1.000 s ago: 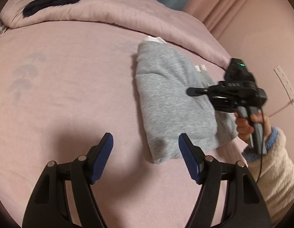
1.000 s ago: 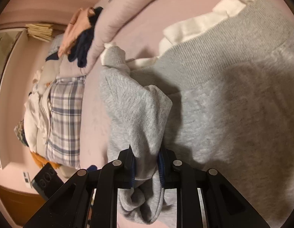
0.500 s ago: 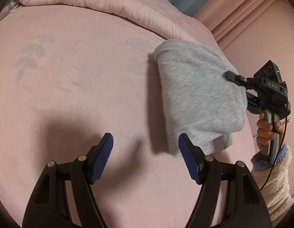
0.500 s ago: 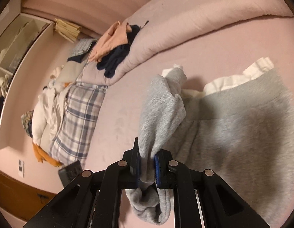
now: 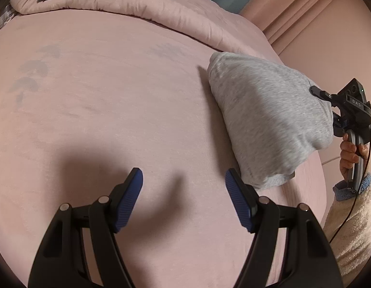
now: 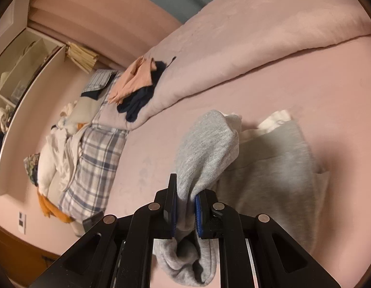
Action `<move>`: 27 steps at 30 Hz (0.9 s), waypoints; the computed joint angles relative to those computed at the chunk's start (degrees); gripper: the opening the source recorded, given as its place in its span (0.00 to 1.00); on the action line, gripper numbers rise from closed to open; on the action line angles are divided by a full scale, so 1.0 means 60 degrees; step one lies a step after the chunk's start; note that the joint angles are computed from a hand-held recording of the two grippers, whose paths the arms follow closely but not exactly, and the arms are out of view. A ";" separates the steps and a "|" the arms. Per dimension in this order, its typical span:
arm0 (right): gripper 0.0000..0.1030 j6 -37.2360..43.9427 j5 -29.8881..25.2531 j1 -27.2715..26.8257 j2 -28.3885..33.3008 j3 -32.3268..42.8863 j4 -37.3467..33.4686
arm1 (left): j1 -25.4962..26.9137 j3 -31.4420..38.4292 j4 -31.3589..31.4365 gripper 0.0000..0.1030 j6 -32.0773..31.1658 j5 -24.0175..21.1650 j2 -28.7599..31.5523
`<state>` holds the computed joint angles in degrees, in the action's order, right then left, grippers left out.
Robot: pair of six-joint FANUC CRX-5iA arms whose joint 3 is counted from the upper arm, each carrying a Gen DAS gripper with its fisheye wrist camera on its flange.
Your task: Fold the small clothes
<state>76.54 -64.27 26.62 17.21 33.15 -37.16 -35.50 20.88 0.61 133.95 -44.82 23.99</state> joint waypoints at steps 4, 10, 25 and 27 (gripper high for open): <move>0.13 -0.0166 0.0126 -0.0318 -0.0133 -0.0564 -0.0195 | 0.0022 0.0116 0.0120 0.69 -0.0131 -0.0098 0.0108; 0.13 -0.0653 0.0411 -0.0795 -0.0292 -0.1618 -0.0437 | -0.0022 0.0487 0.0096 0.69 -0.0296 -0.0360 0.0309; 0.13 -0.0763 -0.0235 -0.0543 -0.0033 -0.1535 0.0404 | -0.0237 0.4088 0.0851 0.68 -0.1822 -0.1208 0.2384; 0.13 -0.0694 -0.0193 -0.0547 -0.0078 -0.1587 0.0441 | -0.0271 0.4743 0.0975 0.68 -0.2032 -0.1318 0.2760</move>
<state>72.38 -65.43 23.34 16.74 23.63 -34.51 -37.12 49.34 6.46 121.76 -52.73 40.56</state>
